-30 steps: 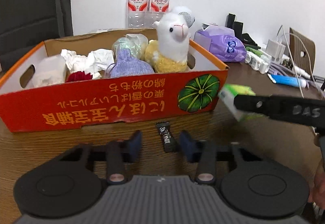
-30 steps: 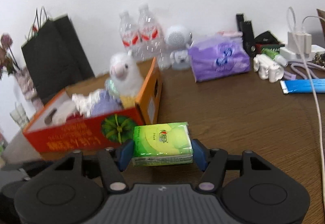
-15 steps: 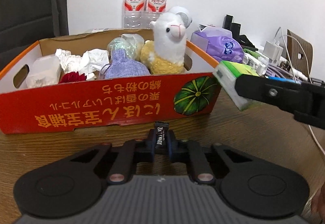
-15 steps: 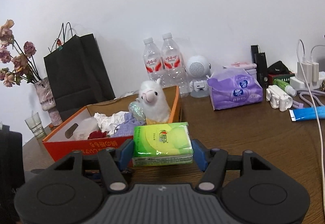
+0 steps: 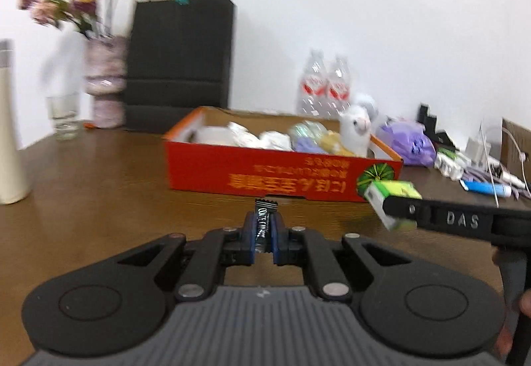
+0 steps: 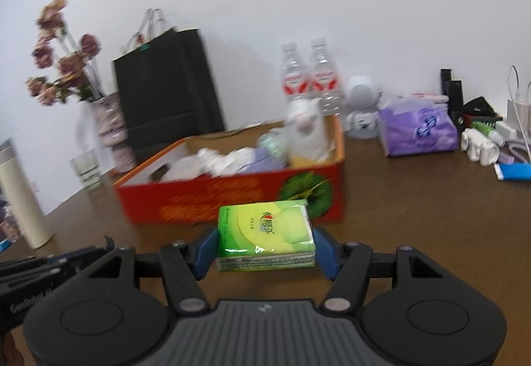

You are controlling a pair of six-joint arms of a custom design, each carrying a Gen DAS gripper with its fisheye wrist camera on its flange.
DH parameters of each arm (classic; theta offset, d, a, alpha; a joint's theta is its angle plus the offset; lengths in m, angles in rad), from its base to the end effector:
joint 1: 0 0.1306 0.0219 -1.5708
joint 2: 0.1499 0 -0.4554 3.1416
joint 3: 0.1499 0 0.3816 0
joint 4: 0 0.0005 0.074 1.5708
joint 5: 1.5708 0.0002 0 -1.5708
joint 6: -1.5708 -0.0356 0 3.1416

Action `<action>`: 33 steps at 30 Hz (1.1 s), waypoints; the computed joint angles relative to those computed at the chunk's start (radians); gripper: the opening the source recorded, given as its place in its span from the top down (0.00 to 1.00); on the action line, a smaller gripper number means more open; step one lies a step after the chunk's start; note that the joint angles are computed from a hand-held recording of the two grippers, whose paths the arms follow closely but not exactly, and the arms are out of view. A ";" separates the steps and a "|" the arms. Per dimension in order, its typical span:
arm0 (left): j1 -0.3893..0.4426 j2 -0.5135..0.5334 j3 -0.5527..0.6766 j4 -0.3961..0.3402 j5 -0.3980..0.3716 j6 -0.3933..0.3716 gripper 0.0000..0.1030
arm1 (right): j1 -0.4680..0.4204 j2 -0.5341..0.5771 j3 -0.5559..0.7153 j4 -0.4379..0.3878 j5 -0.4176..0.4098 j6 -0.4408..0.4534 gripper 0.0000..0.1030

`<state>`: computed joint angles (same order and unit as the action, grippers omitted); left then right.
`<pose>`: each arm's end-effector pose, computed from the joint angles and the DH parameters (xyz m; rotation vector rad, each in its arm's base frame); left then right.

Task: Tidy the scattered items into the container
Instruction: 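Carry the packet with the left tool while the right tool carries the tissue pack into the box, release both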

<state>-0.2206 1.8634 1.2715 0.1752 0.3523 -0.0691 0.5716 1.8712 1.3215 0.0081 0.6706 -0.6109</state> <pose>0.6136 -0.1507 0.2856 0.5114 1.9207 -0.4477 0.5444 0.3232 0.2885 0.4223 1.9415 0.0504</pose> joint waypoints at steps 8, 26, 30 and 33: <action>0.063 -0.124 -0.267 0.333 0.020 0.021 0.91 | 0.193 -0.016 -0.033 0.018 0.196 -0.082 0.41; 0.065 0.008 0.151 0.098 0.085 0.104 0.91 | 0.069 -0.117 0.017 0.005 0.202 0.055 0.41; 0.028 0.139 0.469 -0.212 0.095 0.082 0.91 | -0.051 -0.054 0.228 -0.244 0.012 0.016 0.41; 0.000 0.301 0.806 -0.564 0.076 0.056 0.91 | -0.120 0.057 0.434 -0.446 -0.135 -0.004 0.41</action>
<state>-0.2205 2.1640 2.0779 -0.3891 0.4286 -0.0132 0.4511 1.9283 1.7560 -0.4377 0.5360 -0.6145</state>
